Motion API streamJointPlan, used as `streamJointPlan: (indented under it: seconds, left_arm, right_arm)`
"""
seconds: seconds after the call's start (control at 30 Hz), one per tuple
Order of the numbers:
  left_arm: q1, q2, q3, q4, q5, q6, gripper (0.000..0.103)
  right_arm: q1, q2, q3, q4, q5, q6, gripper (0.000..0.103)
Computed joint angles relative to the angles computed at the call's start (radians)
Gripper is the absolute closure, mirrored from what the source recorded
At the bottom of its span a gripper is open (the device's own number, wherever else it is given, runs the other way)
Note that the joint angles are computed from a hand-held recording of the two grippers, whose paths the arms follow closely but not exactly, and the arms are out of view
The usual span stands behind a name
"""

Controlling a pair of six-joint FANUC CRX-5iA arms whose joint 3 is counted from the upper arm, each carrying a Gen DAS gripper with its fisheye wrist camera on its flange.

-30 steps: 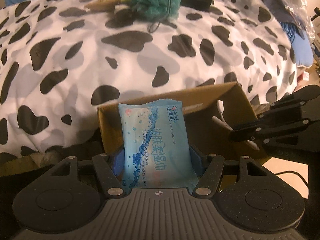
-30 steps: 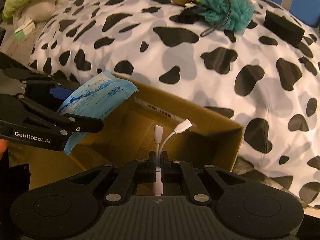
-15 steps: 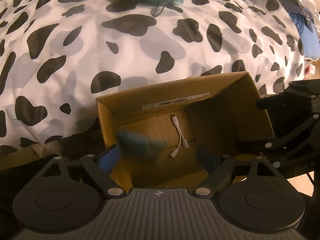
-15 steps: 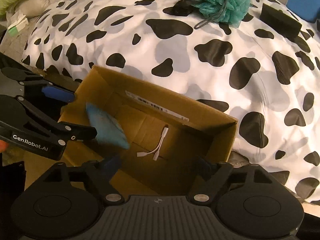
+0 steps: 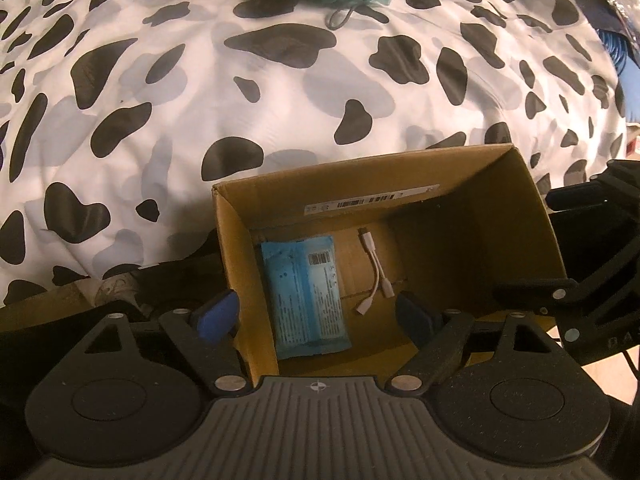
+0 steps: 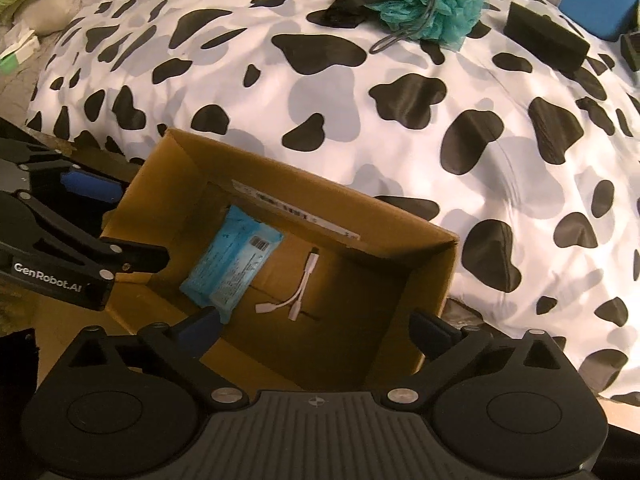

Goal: Organize soft objects
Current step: 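Lower the blue packet into the box and open the left tool, then move both empty tools back over the bed toward the loofah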

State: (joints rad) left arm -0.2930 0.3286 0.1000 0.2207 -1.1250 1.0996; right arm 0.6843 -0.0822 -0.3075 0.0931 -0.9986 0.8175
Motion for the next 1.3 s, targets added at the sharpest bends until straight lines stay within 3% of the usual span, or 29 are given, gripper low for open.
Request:
streamJointPlan:
  seconds: [0.67, 1.03, 1.17, 1.3]
  left_arm:
    - [0.010, -0.036, -0.046, 0.046, 0.098, -0.007, 0.018]
    - [0.016, -0.085, -0.118, 0.125, 0.229, -0.051, 0.018]
    - [0.016, -0.080, -0.107, 0.122, 0.231, -0.042, 0.018]
    - [0.014, -0.061, -0.075, 0.107, 0.204, -0.029, 0.018]
  right_arm:
    - [0.014, -0.053, -0.086, 0.185, 0.077, -0.225, 0.000]
    - [0.006, -0.113, -0.194, 0.419, 0.174, -0.472, 0.000]
    - [0.003, -0.116, -0.220, 0.524, 0.174, -0.539, 0.000]
    - [-0.028, -0.116, -0.225, 0.549, 0.214, -0.537, 0.000]
